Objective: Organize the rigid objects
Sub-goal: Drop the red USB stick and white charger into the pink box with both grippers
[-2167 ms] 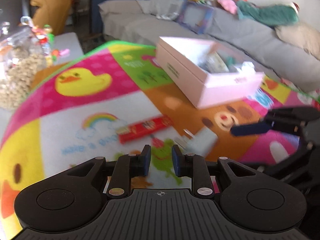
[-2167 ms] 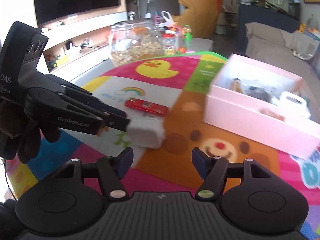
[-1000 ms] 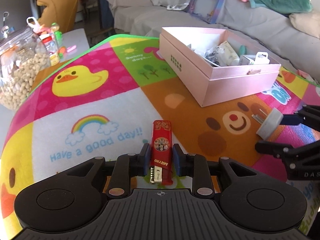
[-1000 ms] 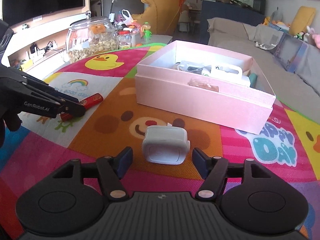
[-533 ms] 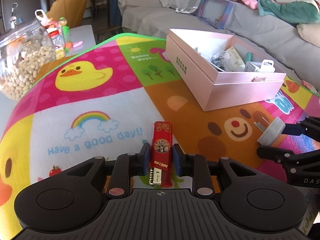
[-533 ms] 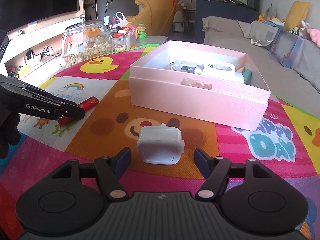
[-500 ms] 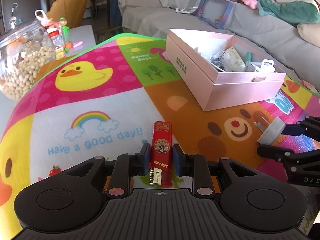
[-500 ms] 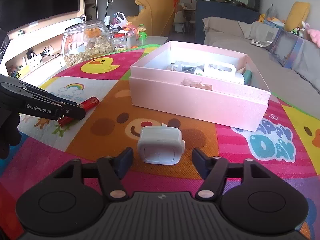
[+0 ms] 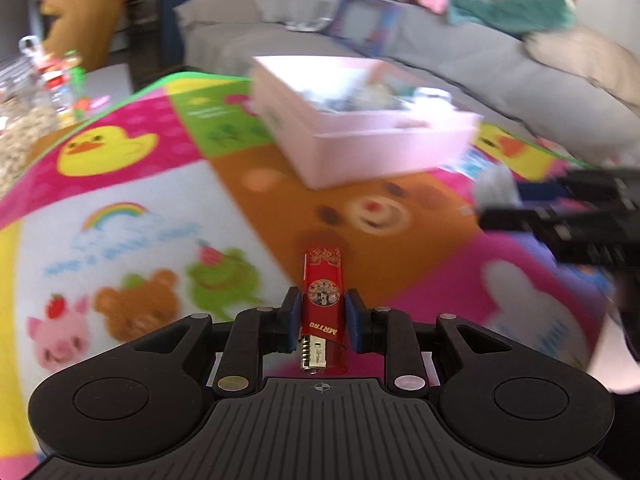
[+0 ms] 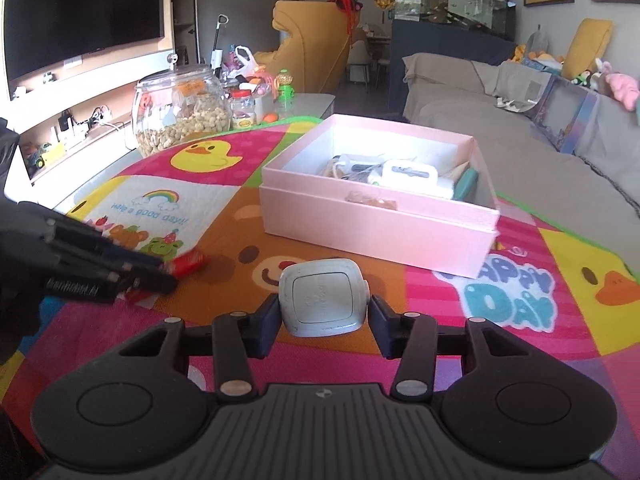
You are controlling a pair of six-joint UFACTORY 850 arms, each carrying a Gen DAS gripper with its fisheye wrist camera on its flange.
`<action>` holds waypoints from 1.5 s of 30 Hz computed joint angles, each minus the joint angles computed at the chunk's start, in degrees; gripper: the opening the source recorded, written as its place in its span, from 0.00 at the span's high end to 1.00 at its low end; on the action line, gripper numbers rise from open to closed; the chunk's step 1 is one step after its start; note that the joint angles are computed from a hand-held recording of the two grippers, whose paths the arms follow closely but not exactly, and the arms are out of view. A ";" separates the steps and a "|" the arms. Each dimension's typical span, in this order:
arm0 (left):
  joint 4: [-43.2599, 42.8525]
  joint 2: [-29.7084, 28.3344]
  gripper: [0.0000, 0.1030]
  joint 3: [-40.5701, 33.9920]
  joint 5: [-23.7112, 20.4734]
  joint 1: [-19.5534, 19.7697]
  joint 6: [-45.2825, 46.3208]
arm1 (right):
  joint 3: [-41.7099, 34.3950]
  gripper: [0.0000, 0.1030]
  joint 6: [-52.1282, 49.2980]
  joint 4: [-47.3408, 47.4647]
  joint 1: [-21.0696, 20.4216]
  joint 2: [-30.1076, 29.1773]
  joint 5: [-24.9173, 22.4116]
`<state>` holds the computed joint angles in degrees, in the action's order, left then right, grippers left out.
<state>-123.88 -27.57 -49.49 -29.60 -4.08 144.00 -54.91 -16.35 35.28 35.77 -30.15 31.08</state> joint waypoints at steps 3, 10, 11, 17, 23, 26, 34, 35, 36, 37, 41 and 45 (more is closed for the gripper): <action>4.34 1.76 0.74 1.73 -1.53 -0.50 -2.40 | 2.64 0.54 1.53 -0.60 -0.11 2.41 1.38; 3.85 6.57 0.74 2.06 -6.27 -1.33 -0.79 | 7.57 0.54 2.24 0.92 0.60 7.09 6.95; 1.97 6.94 0.74 1.36 -6.76 -1.52 0.31 | 8.01 0.54 2.52 0.84 0.67 7.45 7.59; -9.61 5.11 0.74 -6.96 -8.55 -4.14 5.44 | 8.90 0.54 3.52 0.26 0.54 7.73 9.24; -10.02 -2.90 0.74 -20.70 -4.99 -7.26 -2.36 | 8.49 0.54 3.37 1.75 0.08 6.80 8.99; -13.31 -5.39 0.74 -23.16 -3.82 -7.92 -1.50 | 8.63 0.54 2.62 2.84 -0.13 6.57 8.80; -4.42 -4.41 0.74 -16.60 -4.59 -4.90 -8.39 | 7.77 0.54 3.50 2.85 -1.50 5.42 6.47; -3.94 -3.85 0.74 -14.98 -5.01 -4.35 -8.58 | 7.56 0.54 3.64 2.78 -1.65 5.31 6.10; -3.62 -3.30 0.74 -13.45 -4.91 -3.90 -8.43 | 7.26 0.54 3.54 2.94 -1.78 5.20 5.73; -3.67 -2.76 0.74 -12.00 -4.35 -3.58 -7.73 | 6.83 0.54 3.01 3.49 -1.90 5.07 5.34; -7.21 -1.35 0.74 -7.29 -2.21 -2.99 -0.89 | 4.01 0.54 -2.24 7.32 -2.14 4.74 5.46; -8.79 -1.29 0.74 -6.05 -0.49 -3.00 -0.01 | -1.33 0.54 -4.92 6.49 -3.25 4.25 8.07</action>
<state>-132.67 -28.86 -55.54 -30.09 -7.09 143.99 -56.25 -21.27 41.77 32.52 -25.90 39.15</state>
